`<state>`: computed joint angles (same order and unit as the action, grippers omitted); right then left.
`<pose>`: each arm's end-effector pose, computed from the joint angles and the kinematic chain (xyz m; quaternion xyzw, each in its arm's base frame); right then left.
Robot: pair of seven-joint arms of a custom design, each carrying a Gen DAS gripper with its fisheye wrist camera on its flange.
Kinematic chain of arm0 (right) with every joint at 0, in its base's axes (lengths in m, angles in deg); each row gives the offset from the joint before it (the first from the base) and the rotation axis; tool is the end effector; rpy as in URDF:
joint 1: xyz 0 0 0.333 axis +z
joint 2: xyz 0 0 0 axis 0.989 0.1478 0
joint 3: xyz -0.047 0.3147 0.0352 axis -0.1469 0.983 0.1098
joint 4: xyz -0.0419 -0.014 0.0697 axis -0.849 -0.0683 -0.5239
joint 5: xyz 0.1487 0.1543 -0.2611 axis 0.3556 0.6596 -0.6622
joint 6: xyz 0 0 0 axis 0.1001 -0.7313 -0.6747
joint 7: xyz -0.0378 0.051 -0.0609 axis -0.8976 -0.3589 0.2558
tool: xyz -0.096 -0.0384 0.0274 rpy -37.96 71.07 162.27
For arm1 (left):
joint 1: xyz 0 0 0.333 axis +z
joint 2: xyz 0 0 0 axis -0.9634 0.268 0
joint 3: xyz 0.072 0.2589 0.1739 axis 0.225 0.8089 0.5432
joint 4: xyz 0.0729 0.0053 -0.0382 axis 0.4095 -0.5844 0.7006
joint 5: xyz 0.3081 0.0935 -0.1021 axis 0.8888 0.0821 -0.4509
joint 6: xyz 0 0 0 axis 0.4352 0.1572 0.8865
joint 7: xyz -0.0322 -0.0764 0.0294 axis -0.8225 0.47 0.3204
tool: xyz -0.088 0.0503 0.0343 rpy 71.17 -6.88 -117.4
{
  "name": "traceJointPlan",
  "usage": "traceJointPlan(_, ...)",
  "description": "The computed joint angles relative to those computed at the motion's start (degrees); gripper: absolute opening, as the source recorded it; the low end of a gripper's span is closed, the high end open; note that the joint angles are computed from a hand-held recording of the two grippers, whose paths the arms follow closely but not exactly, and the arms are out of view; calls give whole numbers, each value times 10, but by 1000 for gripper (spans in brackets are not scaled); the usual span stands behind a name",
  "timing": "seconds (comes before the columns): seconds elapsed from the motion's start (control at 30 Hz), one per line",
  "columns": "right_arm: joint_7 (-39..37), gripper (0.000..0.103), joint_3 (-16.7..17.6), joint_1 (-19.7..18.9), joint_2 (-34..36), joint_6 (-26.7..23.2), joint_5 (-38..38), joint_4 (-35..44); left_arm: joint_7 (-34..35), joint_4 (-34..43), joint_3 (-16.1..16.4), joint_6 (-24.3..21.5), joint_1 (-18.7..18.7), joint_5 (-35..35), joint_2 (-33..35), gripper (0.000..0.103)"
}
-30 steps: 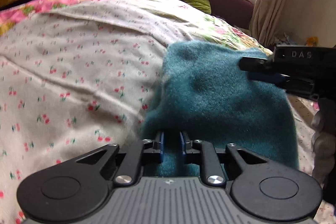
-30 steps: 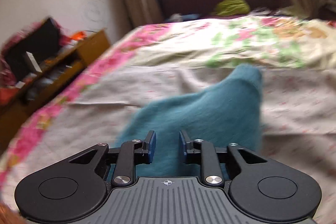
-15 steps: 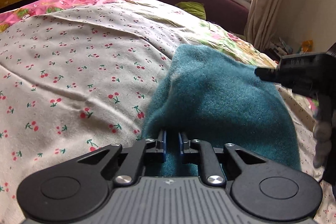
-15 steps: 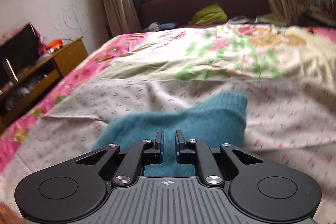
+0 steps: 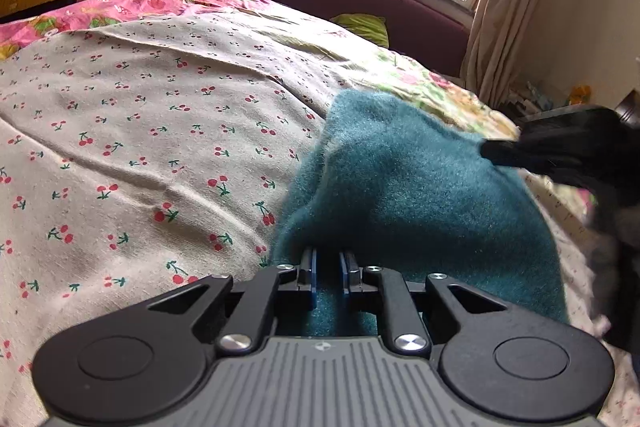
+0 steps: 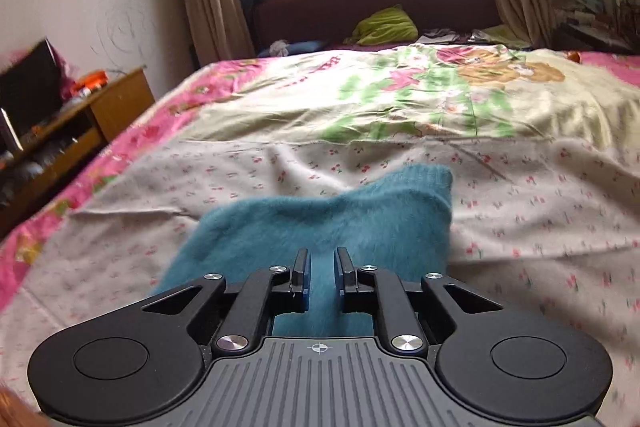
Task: Fold small clothes
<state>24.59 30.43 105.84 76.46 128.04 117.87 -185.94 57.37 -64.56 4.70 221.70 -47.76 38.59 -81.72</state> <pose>0.4747 0.1444 0.5496 -0.6965 0.5547 -0.1618 0.4254 0.3668 -0.1916 0.4738 -0.7352 0.5045 -0.4001 0.2120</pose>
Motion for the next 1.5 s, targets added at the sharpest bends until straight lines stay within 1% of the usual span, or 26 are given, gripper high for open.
traceJointPlan(0.03, -30, 15, -6, 9, -28, 1, 27, -27, -2, -5, 14, 8, -15, -4, 2, 28)
traceJointPlan(0.1, -47, 16, -15, 25, -79, 16, 34, -85, -2, -15, 30, 16, -34, -16, -4, 28)
traceJointPlan(0.13, -44, 16, -17, 29, -100, 26, 28, -111, -1, -15, 27, 8, -32, -19, -13, 28)
traceJointPlan(0.17, -34, 16, -16, 29, -120, 33, 17, -134, -2, -13, 18, -2, -25, -20, -22, 28)
traceJointPlan(0.2, -30, 16, -22, 36, -138, 38, 14, -154, -4, -10, 10, -14, -16, -17, -32, 28)
traceJointPlan(0.23, -30, 16, -34, 49, -157, 40, 18, -172, -7, -4, 2, -29, -8, -11, -41, 28)
traceJointPlan(0.3, -31, 16, -59, 70, -189, 27, 20, -199, -21, 6, -9, -65, 6, 6, -69, 28)
traceJointPlan(0.33, -15, 20, -52, 59, -195, 14, -5, -209, -26, 7, -8, -77, 6, 14, -83, 30)
traceJointPlan(0.37, 15, 23, -32, 27, -193, -15, -46, -211, -31, 9, -6, -91, 4, 22, -98, 33)
traceJointPlan(0.4, 38, 25, -24, 12, -191, -36, -72, -212, -34, 12, -4, -108, 2, 31, -107, 38)
traceJointPlan(0.43, 53, 25, -23, 9, -194, -42, -86, -216, -29, 20, 6, -131, -8, 42, -103, 44)
traceJointPlan(0.47, 57, 25, -34, 18, -203, -46, -87, -220, -15, 32, 22, -163, -26, 54, -85, 46)
traceJointPlan(0.5, 55, 25, -54, 35, -217, -51, -79, -224, -10, 40, 33, -188, -38, 62, -72, 49)
traceJointPlan(0.53, 56, 25, -73, 51, -234, -57, -71, -230, -18, 37, 40, -192, -45, 64, -75, 49)
traceJointPlan(0.6, 69, 25, -96, 66, -266, -61, -67, -248, -30, 30, 61, -209, -69, 68, -96, 49)
traceJointPlan(0.67, 86, 25, -100, 64, -296, -58, -80, -273, -43, 24, 74, -232, -88, 78, -129, 49)
traceJointPlan(0.77, 116, 26, -105, 60, -337, -61, -97, -309, -56, 16, 105, -272, -140, 83, -163, 49)
traceJointPlan(0.83, 139, 26, -86, 40, -361, -60, -125, -332, -65, 13, 117, -295, -174, 87, -178, 49)
traceJointPlan(0.93, 176, 27, -41, -3, -386, -71, -182, -352, -73, 26, 116, -329, -214, 105, -177, 52)
traceJointPlan(0.97, 183, 27, -31, -9, -396, -69, -198, -358, -74, 33, 113, -337, -224, 113, -172, 53)
traceJointPlan(1.03, 192, 32, -15, -14, -419, -57, -224, -376, -81, 49, 104, -351, -234, 132, -159, 56)
traceJointPlan(1.07, 196, 33, -10, -14, -431, -55, -235, -383, -84, 57, 105, -358, -241, 138, -152, 57)
traceJointPlan(1.17, 206, 33, -6, -6, -462, -45, -261, -399, -94, 70, 114, -360, -268, 152, -138, 60)
traceJointPlan(1.3, 229, 38, -18, 3, -487, -45, -286, -405, -123, 89, 112, -389, -287, 180, -139, 74)
traceJointPlan(1.4, 248, 38, -28, 4, -501, -50, -304, -411, -139, 93, 119, -403, -306, 190, -138, 75)
traceJointPlan(1.5, 265, 38, -40, 8, -508, -55, -322, -416, -152, 98, 123, -419, -316, 201, -132, 75)
